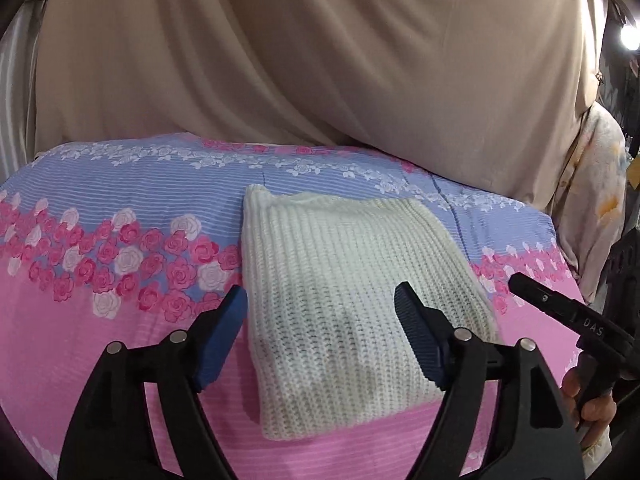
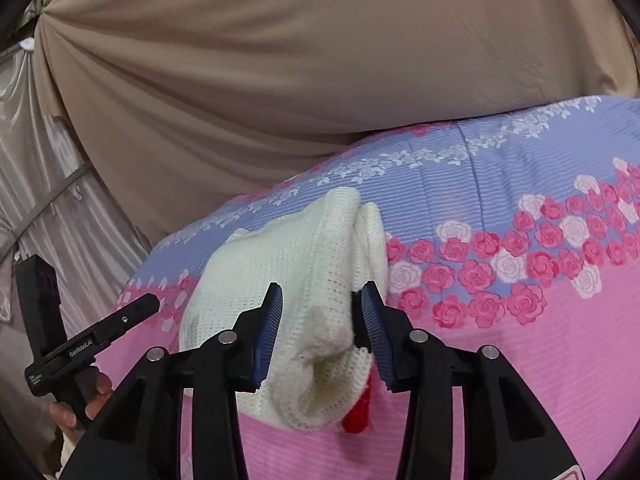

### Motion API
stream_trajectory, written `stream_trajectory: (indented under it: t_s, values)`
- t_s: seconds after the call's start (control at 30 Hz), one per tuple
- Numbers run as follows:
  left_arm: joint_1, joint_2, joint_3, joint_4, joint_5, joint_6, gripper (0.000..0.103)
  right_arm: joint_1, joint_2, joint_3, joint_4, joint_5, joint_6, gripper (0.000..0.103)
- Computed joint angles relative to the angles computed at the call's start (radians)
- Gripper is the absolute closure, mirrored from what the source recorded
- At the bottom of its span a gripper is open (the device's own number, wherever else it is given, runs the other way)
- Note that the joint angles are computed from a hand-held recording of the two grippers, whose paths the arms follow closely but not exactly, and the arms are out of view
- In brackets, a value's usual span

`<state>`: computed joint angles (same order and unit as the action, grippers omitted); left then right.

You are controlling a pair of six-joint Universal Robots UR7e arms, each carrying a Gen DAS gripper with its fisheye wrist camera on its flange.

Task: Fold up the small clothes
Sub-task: 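Lower the folded bundle onto the bedspread and open the right tool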

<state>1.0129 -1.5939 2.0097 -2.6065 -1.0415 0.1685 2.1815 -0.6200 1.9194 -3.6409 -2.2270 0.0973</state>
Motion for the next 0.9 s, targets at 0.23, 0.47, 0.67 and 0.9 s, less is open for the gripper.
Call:
stream_trajectory:
  t_s: [0.23, 0.47, 0.67, 0.9]
  values:
    - [-0.006, -0.003, 0.077, 0.044, 0.168, 0.013, 0.028, -0.006, 0.065, -0.021, 0.092, -0.076, -0.03, 0.081]
    - [0.022, 0.004, 0.139, -0.03, 0.19, 0.03, 0.02, -0.046, 0.059, 0.041, 0.042, -0.06, 0.025, 0.067]
    - [-0.022, 0.004, 0.227, -0.226, 0.284, 0.114, 0.015, -0.009, 0.11, 0.033, -0.129, -0.124, -0.046, 0.06]
    - [-0.075, 0.009, 0.29, -0.358, 0.359, 0.187, 0.015, 0.023, 0.112, -0.047, -0.074, -0.162, -0.09, 0.057]
